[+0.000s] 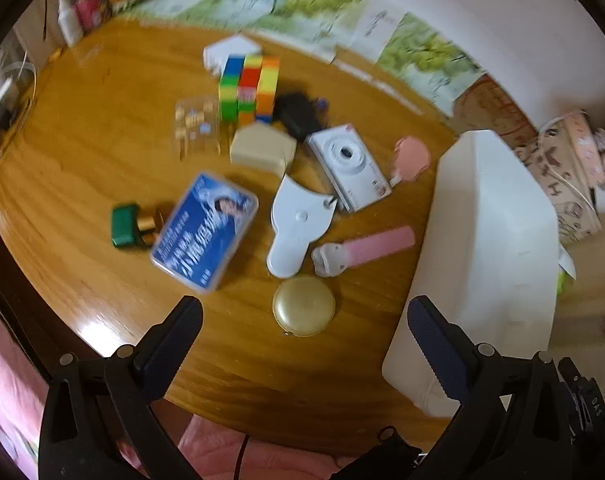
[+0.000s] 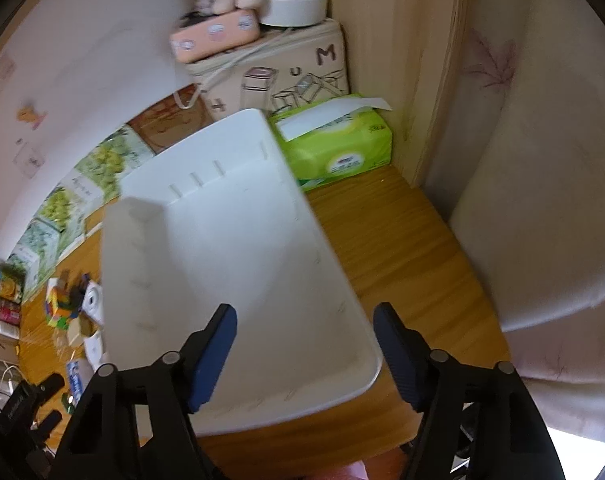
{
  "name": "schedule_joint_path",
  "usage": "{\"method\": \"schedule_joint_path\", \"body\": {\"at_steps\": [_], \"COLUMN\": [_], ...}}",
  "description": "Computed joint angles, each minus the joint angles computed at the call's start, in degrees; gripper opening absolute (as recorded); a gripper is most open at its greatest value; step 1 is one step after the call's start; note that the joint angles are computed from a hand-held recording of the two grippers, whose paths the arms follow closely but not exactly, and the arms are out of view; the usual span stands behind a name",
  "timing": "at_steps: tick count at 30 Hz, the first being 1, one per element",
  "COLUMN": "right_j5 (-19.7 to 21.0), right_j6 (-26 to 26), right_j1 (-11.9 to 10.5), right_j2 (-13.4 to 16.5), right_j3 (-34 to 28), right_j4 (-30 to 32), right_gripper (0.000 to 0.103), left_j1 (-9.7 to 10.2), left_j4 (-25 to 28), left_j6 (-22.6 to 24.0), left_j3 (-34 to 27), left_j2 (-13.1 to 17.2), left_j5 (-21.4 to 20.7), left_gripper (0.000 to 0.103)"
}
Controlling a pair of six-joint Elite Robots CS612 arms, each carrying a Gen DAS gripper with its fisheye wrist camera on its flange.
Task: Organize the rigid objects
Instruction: 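Grasp the side wall of the white bin with the right gripper, then grasp the gold round compact with the left gripper while the right gripper holds the bin wall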
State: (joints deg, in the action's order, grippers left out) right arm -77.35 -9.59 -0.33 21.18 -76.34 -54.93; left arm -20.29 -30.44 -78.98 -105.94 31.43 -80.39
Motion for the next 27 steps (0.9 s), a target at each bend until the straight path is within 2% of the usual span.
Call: {"method": "schedule_joint_path", "body": {"at_steps": [7,12,14,18,22,27], "right_j5": [-1.6,-0.7,-0.5,-0.8,-3.0,-2.2], "right_j6": [-1.7,-4.0,-5.1,-7.2,-9.9,-14.2], "right_j1": [-0.2,-0.1,0.0,0.6,1.3,1.9], "right_j2": [-2.3,-4.6,-5.4,-6.3,-6.4,-6.3], "right_j3": [8.3,14.8,17.0,19.8,20.2,20.2], "right_j4": [-1.2,1.7,3.0,4.3,3.0,2.5], "right_gripper": [0.062,0.046,0.032,0.017,0.010,0.008], "left_j1": [1.53,2.63,3.01,3.61,3.90,4.15], "left_j4": [-0.4,-0.9,-1.2,-1.2,-1.5,-2.7], "left_j6": [-4.9,-7.4,-8.5,-10.3,-11.3,-11.5], "left_j3": [2.1,2.7,2.6,2.7,2.9,3.4], "left_j2": [1.4,2.5,3.0,3.9,4.5,4.9], "left_j5": [-6.9,-12.4,-14.0,-17.4,-19.8,-21.4], "left_gripper": [0.102,0.102,0.102,0.102,0.102,0.100]}}
